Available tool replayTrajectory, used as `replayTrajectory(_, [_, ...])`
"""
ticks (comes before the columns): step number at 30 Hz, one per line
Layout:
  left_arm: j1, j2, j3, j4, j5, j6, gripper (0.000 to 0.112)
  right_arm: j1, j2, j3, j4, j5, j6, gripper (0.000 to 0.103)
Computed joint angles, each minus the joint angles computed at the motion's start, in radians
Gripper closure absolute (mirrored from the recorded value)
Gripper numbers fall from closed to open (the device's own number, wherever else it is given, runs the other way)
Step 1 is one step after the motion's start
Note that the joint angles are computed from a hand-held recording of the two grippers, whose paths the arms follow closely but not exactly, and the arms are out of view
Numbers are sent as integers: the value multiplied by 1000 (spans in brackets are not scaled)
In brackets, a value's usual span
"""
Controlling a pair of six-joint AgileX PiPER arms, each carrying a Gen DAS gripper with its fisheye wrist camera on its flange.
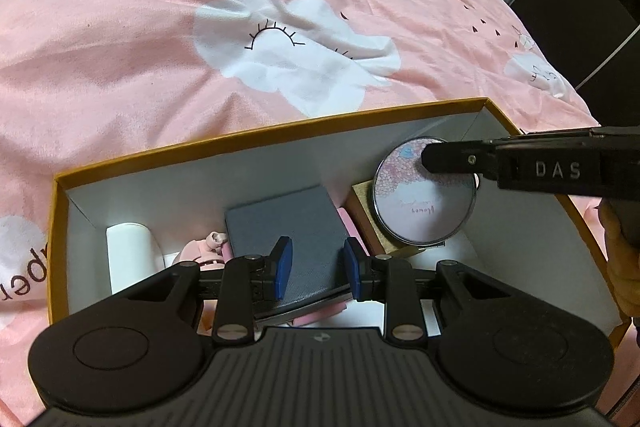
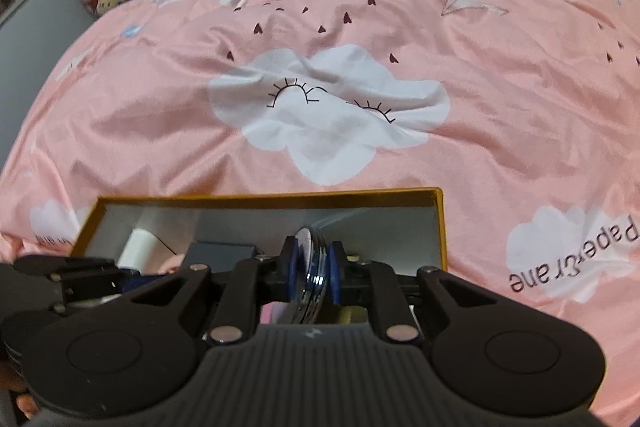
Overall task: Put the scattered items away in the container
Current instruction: 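Lower the round pink mirror into the box and open the right tool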
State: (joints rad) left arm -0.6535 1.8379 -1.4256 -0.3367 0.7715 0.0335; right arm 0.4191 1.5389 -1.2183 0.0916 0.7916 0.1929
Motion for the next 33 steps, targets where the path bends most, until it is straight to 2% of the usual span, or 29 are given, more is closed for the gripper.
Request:
replayTrajectory(4, [0, -5, 6, 5, -2, -6, 80, 57, 11, -17, -121, 31, 33, 83])
replayTrajectory(6, [1, -7, 8, 7, -3, -11, 81, 83, 17, -14, -182, 37, 62, 85])
replayTrajectory(11, [11, -13, 19, -9, -7, 3, 81, 104, 49, -26, -228, 59, 73, 86])
replayTrajectory(17, [28, -3, 13, -61, -3, 35, 81, 101, 67, -51, -204, 89, 64, 82])
replayTrajectory(19, [30, 3, 6, -75, 0, 41, 81, 80, 82, -63, -147, 104, 42, 82])
replayTrajectory(24, [31, 7, 7, -91, -7, 43, 81, 83, 84, -56, -144, 94, 52, 82])
replayTrajectory(33, [-20, -66, 34, 59, -7, -86, 81, 77, -2, -28, -148, 76, 39, 81])
